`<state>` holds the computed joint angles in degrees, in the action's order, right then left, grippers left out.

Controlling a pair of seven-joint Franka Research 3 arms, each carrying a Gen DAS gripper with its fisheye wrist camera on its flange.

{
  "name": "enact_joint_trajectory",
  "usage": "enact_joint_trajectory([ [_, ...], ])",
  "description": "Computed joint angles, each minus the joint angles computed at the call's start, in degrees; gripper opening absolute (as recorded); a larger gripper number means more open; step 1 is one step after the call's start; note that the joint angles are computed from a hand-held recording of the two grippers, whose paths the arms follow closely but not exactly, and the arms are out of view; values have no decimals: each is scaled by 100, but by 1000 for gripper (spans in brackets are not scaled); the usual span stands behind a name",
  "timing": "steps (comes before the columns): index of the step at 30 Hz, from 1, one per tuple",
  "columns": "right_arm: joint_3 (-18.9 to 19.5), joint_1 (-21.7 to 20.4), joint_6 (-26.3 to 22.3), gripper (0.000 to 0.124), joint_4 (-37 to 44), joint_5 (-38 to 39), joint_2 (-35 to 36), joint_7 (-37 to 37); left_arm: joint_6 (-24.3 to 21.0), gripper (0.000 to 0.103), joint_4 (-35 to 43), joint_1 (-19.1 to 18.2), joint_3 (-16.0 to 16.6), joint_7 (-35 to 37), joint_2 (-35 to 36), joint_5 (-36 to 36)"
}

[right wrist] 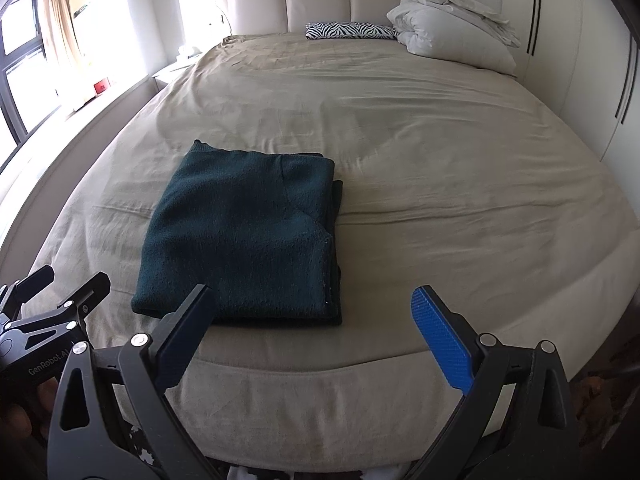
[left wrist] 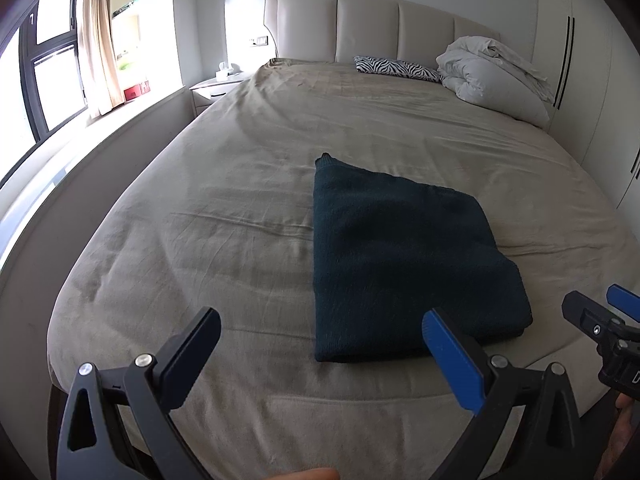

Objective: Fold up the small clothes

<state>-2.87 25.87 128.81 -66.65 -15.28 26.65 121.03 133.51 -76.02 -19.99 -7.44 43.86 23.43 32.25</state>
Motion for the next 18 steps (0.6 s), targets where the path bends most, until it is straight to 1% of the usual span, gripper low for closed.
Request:
enact_joint_trajectory([
  [18,12,0,-58,100,70,94,74,-36,18,103,-39,5,2,-15,-3,1],
])
